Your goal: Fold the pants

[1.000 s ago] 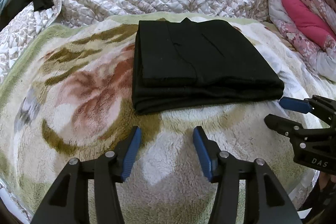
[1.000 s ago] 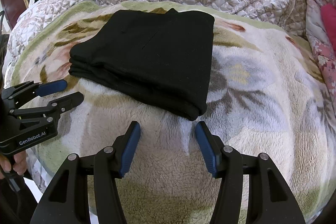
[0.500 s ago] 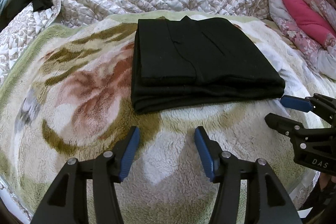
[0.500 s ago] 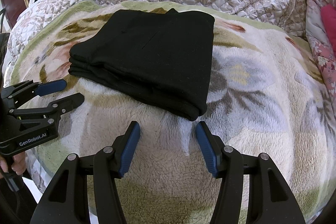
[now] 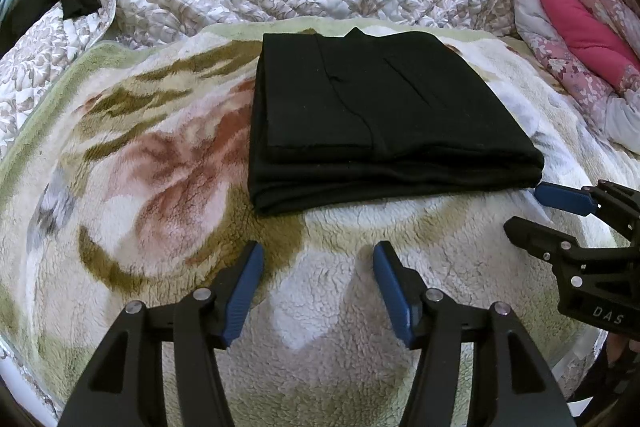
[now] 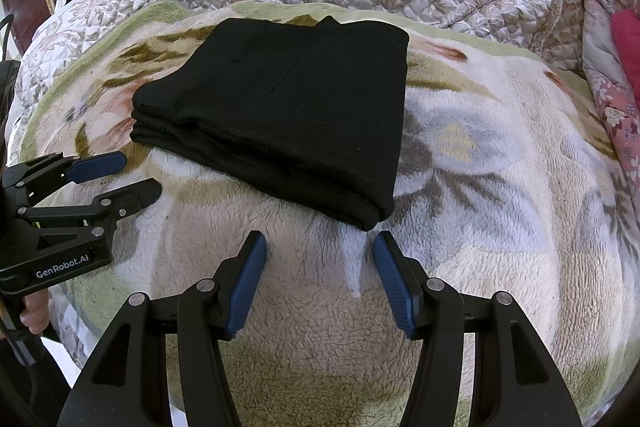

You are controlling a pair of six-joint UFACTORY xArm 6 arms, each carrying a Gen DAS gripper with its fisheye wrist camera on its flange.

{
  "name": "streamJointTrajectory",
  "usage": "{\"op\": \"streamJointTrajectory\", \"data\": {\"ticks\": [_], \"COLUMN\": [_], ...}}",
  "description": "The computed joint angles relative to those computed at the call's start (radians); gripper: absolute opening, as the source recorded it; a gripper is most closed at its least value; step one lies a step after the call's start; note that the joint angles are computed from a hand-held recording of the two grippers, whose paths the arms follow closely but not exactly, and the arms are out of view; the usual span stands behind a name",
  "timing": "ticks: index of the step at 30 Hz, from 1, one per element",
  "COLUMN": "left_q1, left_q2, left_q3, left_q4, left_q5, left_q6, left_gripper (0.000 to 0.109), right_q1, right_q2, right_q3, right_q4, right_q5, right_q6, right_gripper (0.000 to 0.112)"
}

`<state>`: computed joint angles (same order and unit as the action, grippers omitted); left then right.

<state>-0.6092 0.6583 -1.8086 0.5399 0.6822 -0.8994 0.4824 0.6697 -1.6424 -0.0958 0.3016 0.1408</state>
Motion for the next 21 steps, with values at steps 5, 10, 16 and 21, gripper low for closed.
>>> {"op": "streamJointTrajectory", "data": {"ticks": [5, 10, 16, 21], "left_q1": [-0.002, -0.002, -0.003, -0.002], "left_q2": [0.002, 0.002, -0.004, 0.002], "left_q3": [-0.007, -0.010, 0.001, -0.009], "left_q4": [0.004, -0.004, -0.003, -0.004], "left_q5": [0.013, 0.016, 0.011, 0.019], "left_q6": [-0.004, -0.001, -0.008, 0.002], "left_gripper": [0.061, 0.062, 0.062, 0.063], "right_q1": [0.000, -0.001, -0.001, -0.001], "right_q2": [0.000, 0.000, 0.000, 0.000], "right_q3": [-0.001, 0.000, 0.000, 0.000], "right_q4": [0.001, 0.001, 0.000, -0.004], "right_q5": [0.000, 0.000, 0.000, -0.001], "right_q6": [-0.001, -0.001, -0.001, 0.002], "right_gripper": [0.057, 0.057, 0.057, 0.057]}}
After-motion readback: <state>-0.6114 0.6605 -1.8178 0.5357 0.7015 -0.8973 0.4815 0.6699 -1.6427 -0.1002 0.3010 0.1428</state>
